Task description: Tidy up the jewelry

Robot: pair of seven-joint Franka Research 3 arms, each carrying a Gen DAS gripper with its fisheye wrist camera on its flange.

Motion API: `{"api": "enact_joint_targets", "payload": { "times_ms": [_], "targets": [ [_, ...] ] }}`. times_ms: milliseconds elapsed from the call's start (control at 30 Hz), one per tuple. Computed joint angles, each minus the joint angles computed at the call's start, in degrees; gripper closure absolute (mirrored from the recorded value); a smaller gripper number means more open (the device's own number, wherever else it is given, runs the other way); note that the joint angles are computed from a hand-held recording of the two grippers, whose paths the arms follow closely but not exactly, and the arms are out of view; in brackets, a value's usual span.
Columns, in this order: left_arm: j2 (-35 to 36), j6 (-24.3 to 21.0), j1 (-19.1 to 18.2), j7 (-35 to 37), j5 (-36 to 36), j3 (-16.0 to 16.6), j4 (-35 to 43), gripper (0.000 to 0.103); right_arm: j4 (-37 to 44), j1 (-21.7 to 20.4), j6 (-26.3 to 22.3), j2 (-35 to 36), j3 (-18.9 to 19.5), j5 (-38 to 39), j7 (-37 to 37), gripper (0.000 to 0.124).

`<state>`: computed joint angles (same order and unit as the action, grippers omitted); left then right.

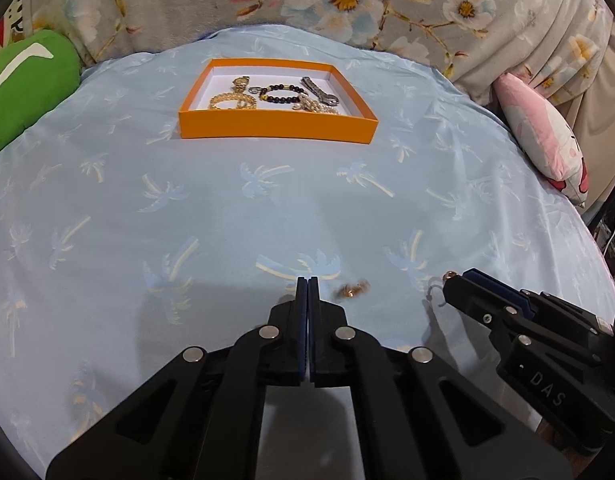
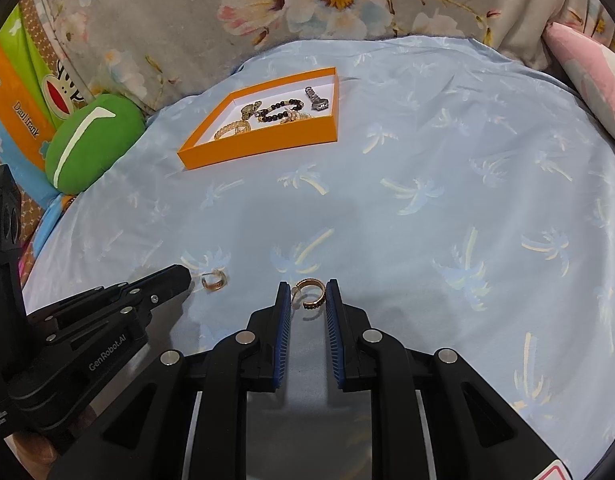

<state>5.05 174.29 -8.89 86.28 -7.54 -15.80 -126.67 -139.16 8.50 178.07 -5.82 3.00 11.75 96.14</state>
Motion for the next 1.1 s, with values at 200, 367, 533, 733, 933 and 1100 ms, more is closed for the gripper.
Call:
{"api": "enact_joint_targets", "payload": {
  "times_ms": [200, 367, 533, 733, 933, 1100],
  "targets": [
    [-0.50, -0.74, 1.15, 5.87, -7.18, -1.47, -0.32, 0.102, -0.04, -0.34, 0.01, -0.12, 0.23, -0.62, 0.75, 0.107],
    [0.44, -1.11, 0.14, 7.10, -7.52, -1.73, 0.93, 0.073, -0.47, -0.67, 0.38, -0.44, 0.30, -1.00, 1.48, 0.107],
    [2.58, -2.17, -2.72, 1.21, 1.34, 0.36, 3.25, 0.073, -1.02, -0.69, 0.75, -0.94, -0.06, -0.25, 1.11, 0.107],
    [3.15, -1.58, -1.55, -1.10, 4.36, -0.85, 3.45, 0.087, -1.21, 0.22, 0.96, -1.12, -1.03, 2.68, -1.24, 0.107],
    [3.09, -1.65, -0.59, -0.44, 3.18, -1.83, 3.43, 0.087, -1.30, -0.17, 1.11, -1.31, -0.56, 2.86, -1.37, 0.107],
    [2.08, -1.39, -0.09, 0.42, 1.92, -1.93, 3.29, 0.087, -0.50, 0.21, 1.02, -1.33, -0.67, 3.33, -2.43, 0.107]
  ]
}}
